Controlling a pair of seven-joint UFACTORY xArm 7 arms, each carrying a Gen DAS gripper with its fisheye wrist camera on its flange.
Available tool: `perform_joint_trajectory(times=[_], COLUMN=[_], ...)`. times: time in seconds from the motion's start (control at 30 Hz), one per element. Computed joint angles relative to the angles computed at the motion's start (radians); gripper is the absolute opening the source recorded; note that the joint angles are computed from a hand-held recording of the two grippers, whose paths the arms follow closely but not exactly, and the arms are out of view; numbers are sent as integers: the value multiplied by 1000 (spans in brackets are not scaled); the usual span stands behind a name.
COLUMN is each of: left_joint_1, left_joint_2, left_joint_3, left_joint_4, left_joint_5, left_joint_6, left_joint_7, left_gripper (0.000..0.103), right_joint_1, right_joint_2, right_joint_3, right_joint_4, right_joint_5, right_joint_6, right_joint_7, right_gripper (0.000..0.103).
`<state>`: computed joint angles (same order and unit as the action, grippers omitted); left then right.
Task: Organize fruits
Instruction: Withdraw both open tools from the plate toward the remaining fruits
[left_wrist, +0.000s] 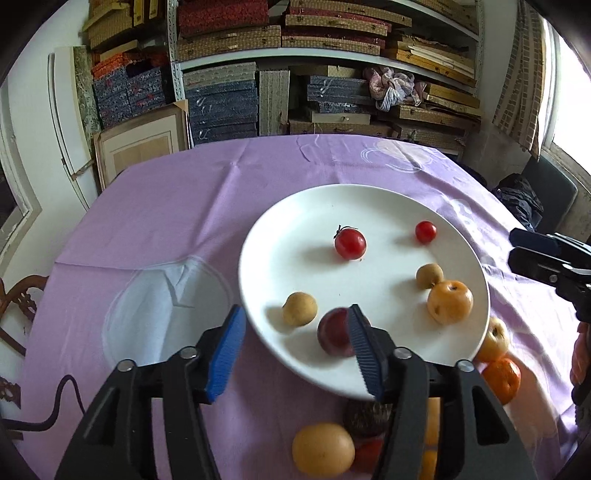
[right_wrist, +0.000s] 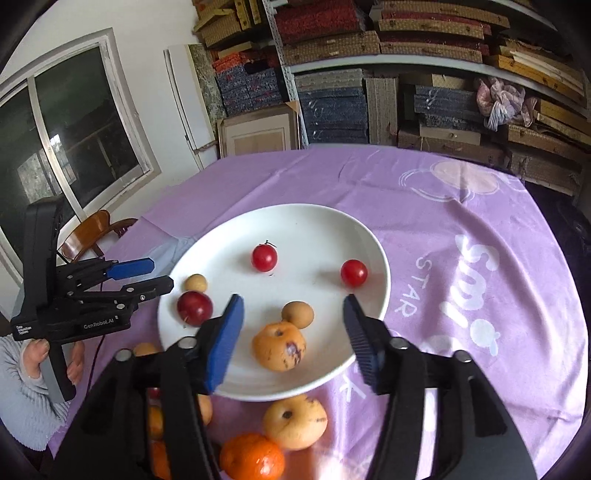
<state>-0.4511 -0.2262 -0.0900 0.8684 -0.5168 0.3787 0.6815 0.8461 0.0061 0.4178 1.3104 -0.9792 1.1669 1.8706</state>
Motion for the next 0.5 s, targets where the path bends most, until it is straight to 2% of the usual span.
perform_joint_trajectory(times=[0.1,0.17,0.2,0.27,0.33,0.5], left_joint_1=[-33,-60,-78,-106,-119,-137], left_joint_2=[-180,-294,-366,-505,-618,-808], left_joint_3=[50,88,112,146,161,178], left_joint_4=[-150,-242,-299,-406,-487,-603], left_joint_5=[-58,-76,-88,-96,-80,-39], left_joint_6=[7,22,36,61,91,207], left_joint_7=[91,121,136,156,154,101], left_gripper=[77,84,90,93,93,93], right_joint_1=[94,179,218,285,334,363], right_joint_2=[56,115,140,179,195,167], right_joint_3=[62,82,85,80,65,18], right_joint_4=[74,124,140,154,139,100], right_joint_5=[-61,-123,-154,-211,-245,-184], right_joint_6=[162,260,291,335,359,305], right_joint_7=[23,60,80,127,194,264], right_gripper=[82,97,98,99,99,99])
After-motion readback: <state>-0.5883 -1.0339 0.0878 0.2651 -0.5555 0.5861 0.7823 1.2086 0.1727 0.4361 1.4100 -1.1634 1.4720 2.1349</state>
